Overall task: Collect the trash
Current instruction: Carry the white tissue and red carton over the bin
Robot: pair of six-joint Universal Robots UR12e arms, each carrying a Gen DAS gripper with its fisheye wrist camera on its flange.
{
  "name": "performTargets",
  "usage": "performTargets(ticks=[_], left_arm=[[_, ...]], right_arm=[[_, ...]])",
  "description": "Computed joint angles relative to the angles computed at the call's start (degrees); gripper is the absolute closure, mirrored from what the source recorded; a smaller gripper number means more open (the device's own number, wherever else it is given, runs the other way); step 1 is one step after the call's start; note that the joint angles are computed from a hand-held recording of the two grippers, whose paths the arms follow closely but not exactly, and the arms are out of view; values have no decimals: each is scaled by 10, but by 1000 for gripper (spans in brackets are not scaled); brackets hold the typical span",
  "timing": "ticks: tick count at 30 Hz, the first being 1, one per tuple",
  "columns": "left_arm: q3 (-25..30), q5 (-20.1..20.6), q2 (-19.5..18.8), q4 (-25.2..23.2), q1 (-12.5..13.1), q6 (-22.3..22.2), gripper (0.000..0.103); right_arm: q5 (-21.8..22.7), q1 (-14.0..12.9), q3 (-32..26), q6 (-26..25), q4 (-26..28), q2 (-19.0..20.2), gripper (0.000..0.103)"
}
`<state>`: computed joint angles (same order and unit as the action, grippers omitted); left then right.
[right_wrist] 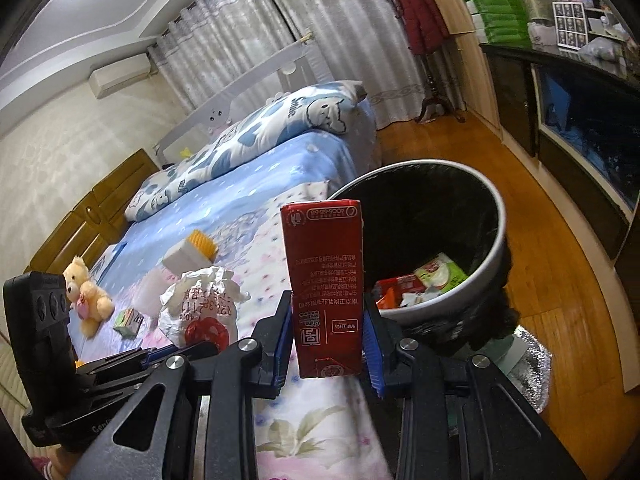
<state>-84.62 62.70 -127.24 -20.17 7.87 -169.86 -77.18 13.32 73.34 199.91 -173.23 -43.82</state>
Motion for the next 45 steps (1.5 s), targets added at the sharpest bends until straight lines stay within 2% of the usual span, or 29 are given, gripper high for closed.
performTargets(ticks=[11,22,45], left_arm=[[27,1,-10,-12,-11,8,88],[58,8,-25,-28,-23,18,88],[143,22,-70,-93,-46,27,88]], right_arm=[[-12,-8,-3,18,-7,2,71],[-22,-11,-14,15,-10,5,71],[-26,-24,-61,18,55,28,71]])
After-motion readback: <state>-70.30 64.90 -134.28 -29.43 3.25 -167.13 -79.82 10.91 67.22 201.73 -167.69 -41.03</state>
